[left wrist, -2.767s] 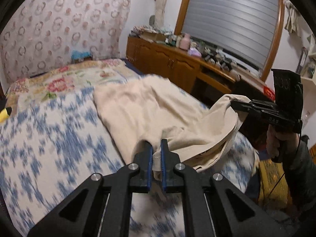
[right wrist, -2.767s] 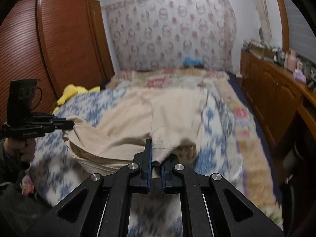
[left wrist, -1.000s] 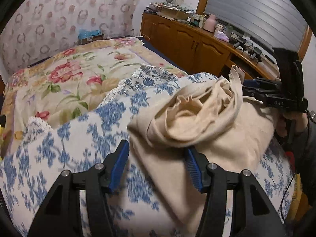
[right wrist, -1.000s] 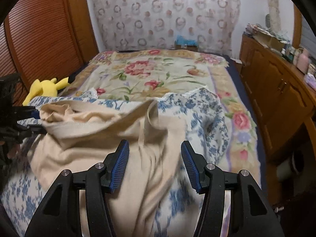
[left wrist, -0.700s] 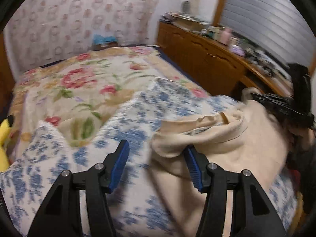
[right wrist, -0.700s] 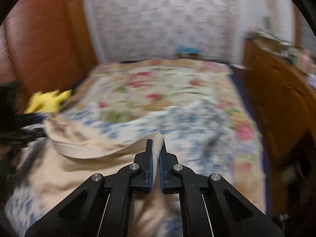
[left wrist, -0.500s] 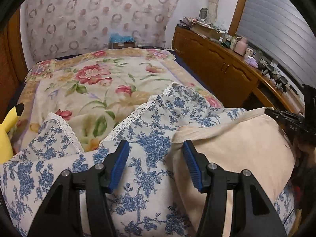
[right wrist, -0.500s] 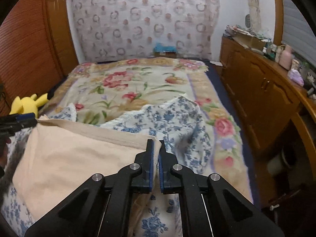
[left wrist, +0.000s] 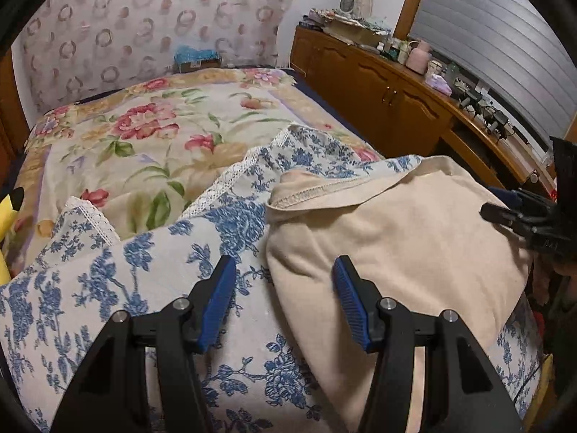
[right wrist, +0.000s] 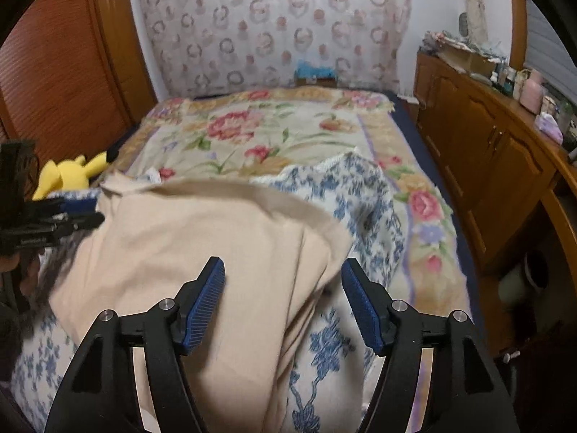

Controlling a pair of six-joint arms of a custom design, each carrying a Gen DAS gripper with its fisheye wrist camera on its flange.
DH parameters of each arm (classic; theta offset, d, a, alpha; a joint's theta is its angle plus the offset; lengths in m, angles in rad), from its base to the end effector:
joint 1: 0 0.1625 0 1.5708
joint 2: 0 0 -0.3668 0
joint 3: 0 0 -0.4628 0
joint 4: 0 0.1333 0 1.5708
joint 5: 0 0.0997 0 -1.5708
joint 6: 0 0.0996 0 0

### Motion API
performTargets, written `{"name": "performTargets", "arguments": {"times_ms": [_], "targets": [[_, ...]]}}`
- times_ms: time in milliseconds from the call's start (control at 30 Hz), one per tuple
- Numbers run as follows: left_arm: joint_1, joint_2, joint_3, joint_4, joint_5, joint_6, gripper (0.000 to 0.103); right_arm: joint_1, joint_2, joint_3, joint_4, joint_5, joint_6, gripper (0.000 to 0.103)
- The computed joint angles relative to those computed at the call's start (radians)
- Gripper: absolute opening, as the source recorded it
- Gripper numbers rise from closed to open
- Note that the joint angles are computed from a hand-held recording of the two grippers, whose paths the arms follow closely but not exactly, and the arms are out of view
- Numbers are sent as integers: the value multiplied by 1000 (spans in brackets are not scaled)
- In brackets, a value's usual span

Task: Fold small clothes
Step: 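Open both grippers and release the folded shirt, then grasp the folded shirt with both grippers and lift it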

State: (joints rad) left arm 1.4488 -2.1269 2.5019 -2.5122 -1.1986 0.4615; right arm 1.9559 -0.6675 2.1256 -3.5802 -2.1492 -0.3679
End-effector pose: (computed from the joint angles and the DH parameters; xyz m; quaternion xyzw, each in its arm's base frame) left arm 0.1231 -0.3888 0.2797 0.2219 0.9186 -0.2406 0.2215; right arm 0.2492 -0.4048 -0.0891 0.2669 -0.8862 0.2632 0.2722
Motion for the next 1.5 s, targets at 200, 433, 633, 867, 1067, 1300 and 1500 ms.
{"name": "performTargets", "arguments": {"times_ms": [200, 433, 633, 867, 1067, 1300, 1500], "targets": [[-3, 1, 5, 6, -1, -5, 56, -31, 22, -5, 35, 3, 38, 70], [8, 6, 3, 47, -44, -3, 56, -53, 3, 9, 70, 65, 66, 71], [5, 7, 9, 41, -53, 4, 41, -48, -4, 14, 96, 87, 63, 60], [41, 32, -33, 93, -134, -8, 11, -79, -26, 42, 117, 222, 23, 20], [19, -122, 14, 121, -178, 15, 9, -21, -17, 50, 23, 211, -23, 15], [13, -391, 32, 208, -221, 43, 9, 101, 2, -6, 28, 216, -49, 15], [169, -487, -14, 200, -270, 136, 9, 198, 99, -167, 142, 251, -74, 15]]}}
